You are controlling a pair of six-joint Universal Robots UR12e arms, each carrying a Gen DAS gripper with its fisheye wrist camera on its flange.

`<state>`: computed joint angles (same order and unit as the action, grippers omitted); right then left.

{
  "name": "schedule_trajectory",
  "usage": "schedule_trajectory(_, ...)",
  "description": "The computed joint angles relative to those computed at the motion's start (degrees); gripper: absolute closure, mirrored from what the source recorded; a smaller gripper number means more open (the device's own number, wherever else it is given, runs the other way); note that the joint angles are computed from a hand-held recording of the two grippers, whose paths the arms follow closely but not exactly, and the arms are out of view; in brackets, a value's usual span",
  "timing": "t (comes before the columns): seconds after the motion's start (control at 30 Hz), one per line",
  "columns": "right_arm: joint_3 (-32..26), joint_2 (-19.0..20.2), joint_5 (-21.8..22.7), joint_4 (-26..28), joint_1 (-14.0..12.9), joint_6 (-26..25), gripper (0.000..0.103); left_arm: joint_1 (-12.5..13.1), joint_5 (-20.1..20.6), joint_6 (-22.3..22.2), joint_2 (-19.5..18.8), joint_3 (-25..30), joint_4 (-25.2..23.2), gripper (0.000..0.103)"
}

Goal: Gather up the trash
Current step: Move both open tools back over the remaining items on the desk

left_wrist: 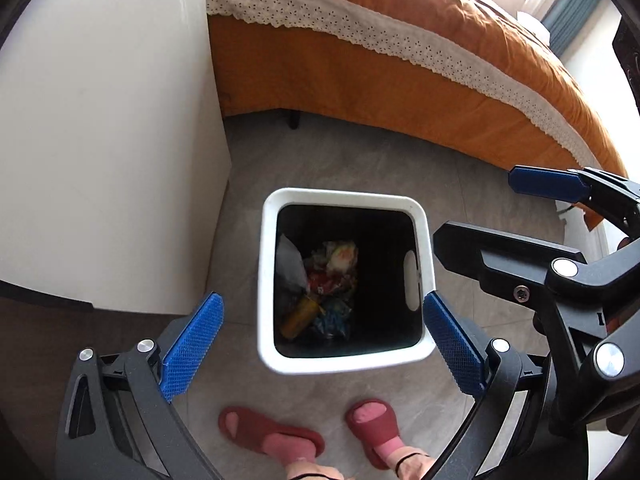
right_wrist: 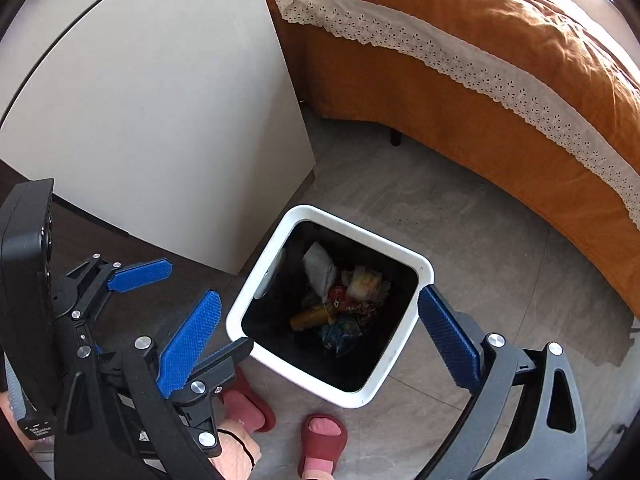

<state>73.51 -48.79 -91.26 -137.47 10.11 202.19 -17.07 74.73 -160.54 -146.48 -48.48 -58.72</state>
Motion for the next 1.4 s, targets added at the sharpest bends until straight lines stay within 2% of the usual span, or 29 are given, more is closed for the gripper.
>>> schedule_trajectory(0.43,-1.4,-4.4,-3.7,-1.0,1.1,-2.4,0.005,0.2,0.8,-4.8,5.2,-0.7,4.8,0.005)
schedule_trajectory(0.6,-2.2,-6.8,-5.5,-1.4,1.7,-2.9,0.005,0.8,-1.5,-10.9,7.6,-0.4,3.2,0.005)
schedule_trajectory(0.8,-4.5,-8.8,-5.8,-3.8,2.2,-4.4,0.005,1.3,0.0,-17.3,12.1,-2.2,7.1,0.005)
schedule_trajectory(1.1,-12.8,-7.1,-2.6,-7.2,3.4,-9.4,0.005,2.7,7.1,-22.3,16.1,-2.3,11.0,0.005)
schedule_trajectory(1.33,-24.3,-1.8,3.1,-7.2,5.3,-15.2,0.005,4.6,14.8,-23.8,18.3,-3.0,15.4,0.005)
schedule_trajectory(1.4,-27.8,0.0,4.6,-6.5,5.8,-16.5,0.005,5.0,18.7,-24.1,18.5,-2.6,15.4,0.005)
